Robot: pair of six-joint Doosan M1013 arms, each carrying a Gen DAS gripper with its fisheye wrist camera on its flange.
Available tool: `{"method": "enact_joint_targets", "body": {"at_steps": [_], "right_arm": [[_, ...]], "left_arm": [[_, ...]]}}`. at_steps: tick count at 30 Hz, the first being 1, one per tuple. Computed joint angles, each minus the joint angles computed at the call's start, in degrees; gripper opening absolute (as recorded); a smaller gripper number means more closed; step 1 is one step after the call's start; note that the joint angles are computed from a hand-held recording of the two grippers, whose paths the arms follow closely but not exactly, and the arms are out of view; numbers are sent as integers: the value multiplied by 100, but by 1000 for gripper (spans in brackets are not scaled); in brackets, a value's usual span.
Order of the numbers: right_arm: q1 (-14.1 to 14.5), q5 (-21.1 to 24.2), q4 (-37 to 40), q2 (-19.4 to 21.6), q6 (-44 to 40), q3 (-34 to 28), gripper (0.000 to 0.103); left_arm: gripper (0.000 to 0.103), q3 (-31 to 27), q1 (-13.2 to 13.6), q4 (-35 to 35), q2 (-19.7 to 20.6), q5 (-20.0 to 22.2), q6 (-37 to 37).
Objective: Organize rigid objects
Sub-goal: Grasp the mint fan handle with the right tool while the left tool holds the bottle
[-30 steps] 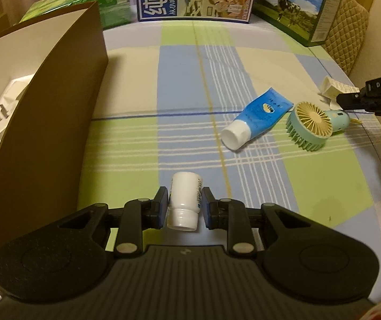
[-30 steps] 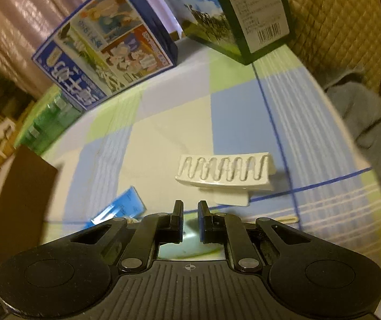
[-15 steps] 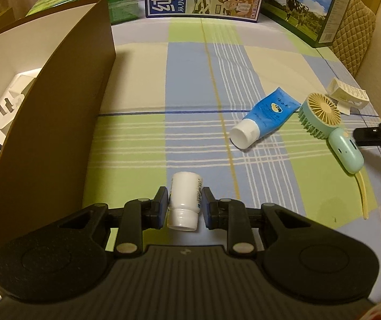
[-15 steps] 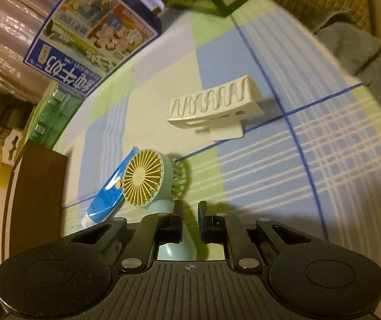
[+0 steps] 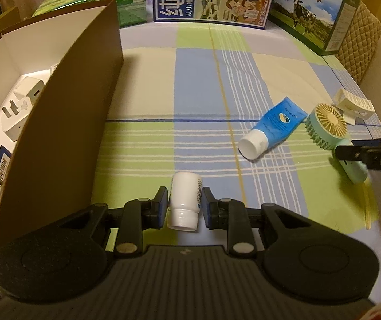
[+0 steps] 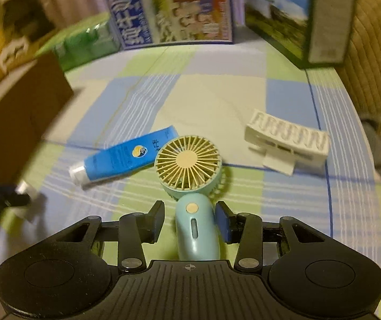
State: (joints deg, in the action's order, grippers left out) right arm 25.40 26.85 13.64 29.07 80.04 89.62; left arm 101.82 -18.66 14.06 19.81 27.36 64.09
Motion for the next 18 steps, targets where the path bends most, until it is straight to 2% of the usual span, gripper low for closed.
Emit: {"method": "enact_joint_targets", "body": {"at_steps": [5,9,11,12,15,18], "right_arm": [[95,-35,-853,130,600,-91,39],[154,-153,-1227,142,843,-74,39],[167,-217,-1242,141,815,-53,38],[171,-227,-1194,145,735,-57,31],[218,-288,-1425,126,783,-11,30],[214,-298,-1323,97,691,32,30]], "left_arm": [[22,23,6,98,-30,-22,-131],[22,42,1,166,-51,-24,-212],[22,42,-1,180,-54,-20,-224],[22,44,-4,190,-57,-18,-232],[22,57,-12,209,-77,-32,-251],[22,83,-23,252,-105,-53,-290]]}}
